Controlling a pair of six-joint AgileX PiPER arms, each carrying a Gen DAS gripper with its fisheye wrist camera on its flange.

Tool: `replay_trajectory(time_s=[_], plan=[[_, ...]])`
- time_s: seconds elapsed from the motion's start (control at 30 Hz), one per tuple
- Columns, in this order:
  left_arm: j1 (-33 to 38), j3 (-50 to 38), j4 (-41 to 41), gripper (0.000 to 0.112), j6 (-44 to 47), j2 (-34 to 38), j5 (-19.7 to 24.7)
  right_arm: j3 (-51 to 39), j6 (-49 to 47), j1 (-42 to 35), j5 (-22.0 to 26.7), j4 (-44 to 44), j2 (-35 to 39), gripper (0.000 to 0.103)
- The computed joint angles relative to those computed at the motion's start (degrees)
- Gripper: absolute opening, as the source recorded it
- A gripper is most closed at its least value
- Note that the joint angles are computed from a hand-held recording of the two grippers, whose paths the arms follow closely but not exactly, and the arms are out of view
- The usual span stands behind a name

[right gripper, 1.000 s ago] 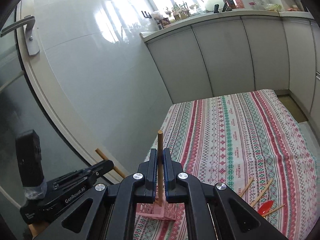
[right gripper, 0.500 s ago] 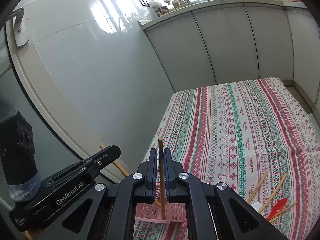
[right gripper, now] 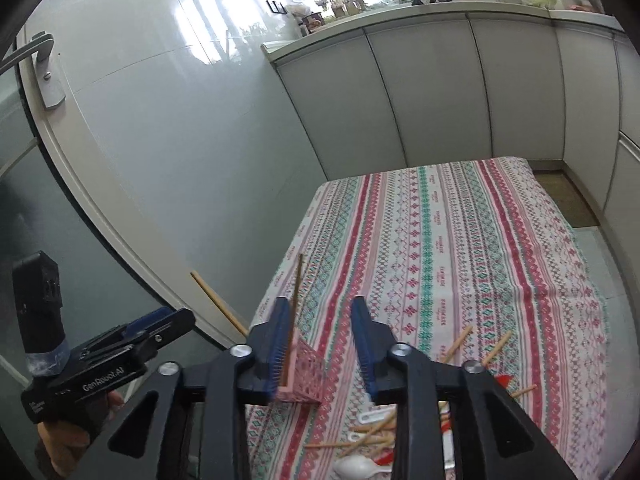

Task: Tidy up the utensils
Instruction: 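Move the left gripper back to the pile and close on another chopstick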

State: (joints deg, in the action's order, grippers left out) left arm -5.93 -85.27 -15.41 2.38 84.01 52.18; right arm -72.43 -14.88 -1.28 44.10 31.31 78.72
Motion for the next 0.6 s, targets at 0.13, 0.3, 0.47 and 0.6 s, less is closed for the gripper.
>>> replay_trajectory(time_s=[0.13,0.3,0.47,0.6], plan=[[-1.3,1.3,-2.0,0.075,0.4,-2.0,2.6,1.8,0.6,-5.1,5.4,-3.4,-2.7,0.058],[-8.9,2.4,3.2,0.084,-2.9,-3.5,3.1,3.8,-1.6,-14.1,11.9,-3.1,-3.2,0.064],[-20.5,1.2,12.9,0.086,-9.7,-0.9,3.7,5.7,-3.8,-21.4,14.9,-4.0,-2.7,0.068],[-26.7,-3.2,16.6,0.086,-13.1,4.1,5.7,6.2,-6.3,-26.4,17.0,-3.9,-1.4,0.072]])
